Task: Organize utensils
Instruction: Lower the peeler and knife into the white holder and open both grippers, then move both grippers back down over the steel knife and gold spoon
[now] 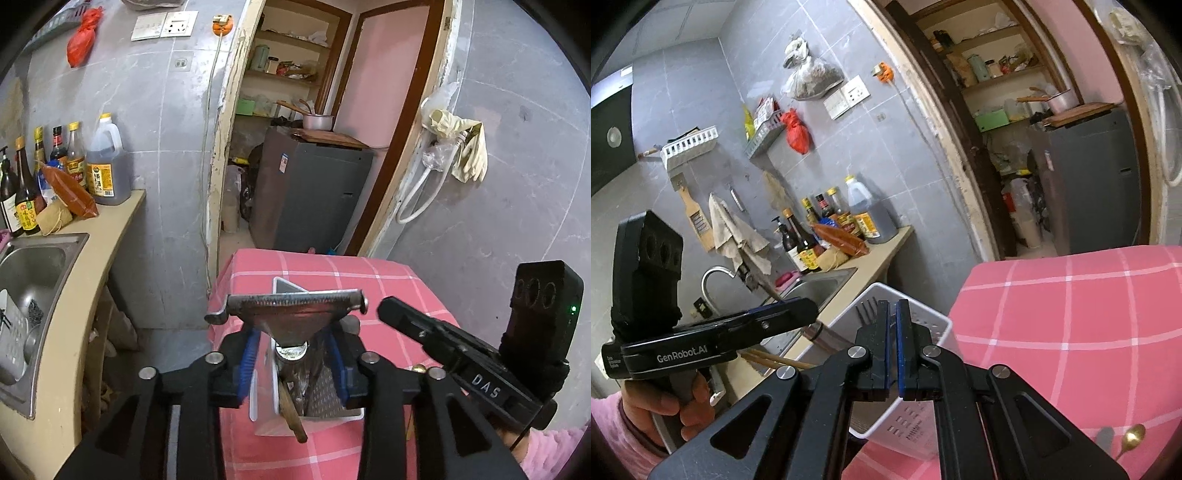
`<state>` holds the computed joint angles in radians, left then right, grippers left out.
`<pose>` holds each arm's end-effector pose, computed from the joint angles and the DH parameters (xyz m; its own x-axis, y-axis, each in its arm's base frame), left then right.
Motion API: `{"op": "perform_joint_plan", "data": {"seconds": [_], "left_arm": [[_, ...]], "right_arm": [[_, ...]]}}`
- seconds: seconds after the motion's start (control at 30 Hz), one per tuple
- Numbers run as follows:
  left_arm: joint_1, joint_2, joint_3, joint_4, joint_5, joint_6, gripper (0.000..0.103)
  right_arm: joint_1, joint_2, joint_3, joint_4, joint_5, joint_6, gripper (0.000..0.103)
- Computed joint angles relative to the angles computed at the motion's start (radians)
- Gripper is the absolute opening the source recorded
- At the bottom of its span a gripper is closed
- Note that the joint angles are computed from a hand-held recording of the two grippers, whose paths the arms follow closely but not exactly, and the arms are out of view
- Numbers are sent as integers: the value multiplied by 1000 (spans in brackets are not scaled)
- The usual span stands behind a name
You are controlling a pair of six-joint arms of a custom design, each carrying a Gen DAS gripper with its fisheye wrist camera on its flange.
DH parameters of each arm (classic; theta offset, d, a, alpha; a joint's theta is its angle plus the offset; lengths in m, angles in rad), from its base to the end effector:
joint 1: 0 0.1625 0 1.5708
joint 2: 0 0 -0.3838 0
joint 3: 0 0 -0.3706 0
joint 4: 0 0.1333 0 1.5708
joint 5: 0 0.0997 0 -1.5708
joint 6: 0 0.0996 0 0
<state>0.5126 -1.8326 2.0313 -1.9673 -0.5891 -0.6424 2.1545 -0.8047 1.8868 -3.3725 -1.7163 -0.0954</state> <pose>-0.2187 -0.3711 0.4254 -0.8441 0.0354 -0.5350 0.4356 0.6271 -0.6458 0.4188 -0.4185 0.1035 -0.8348 -0.5232 0.1713 -0.4963 0.5803 -0.6457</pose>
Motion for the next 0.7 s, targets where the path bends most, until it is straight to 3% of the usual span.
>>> {"op": "perform_joint_plan", "data": {"seconds": [0.1, 0.23, 0.4, 0.47, 0.7], "left_arm": [[-18, -7, 6, -15, 20, 1, 48], [-38, -8, 8, -23, 44, -5, 58], [-67, 0, 17, -18, 82, -27, 70], [-82, 1, 25, -15, 98, -47, 74], [-166, 4, 100, -79, 216, -103, 96]], "right_arm": [[6, -23, 15, -15, -34, 2, 4], [13, -53, 35, -44, -76, 4, 35], [30, -102, 67, -82, -142, -3, 39], [41, -119, 76, -102, -176, -13, 50], [84, -193, 120, -171, -308, -85, 74]]}}
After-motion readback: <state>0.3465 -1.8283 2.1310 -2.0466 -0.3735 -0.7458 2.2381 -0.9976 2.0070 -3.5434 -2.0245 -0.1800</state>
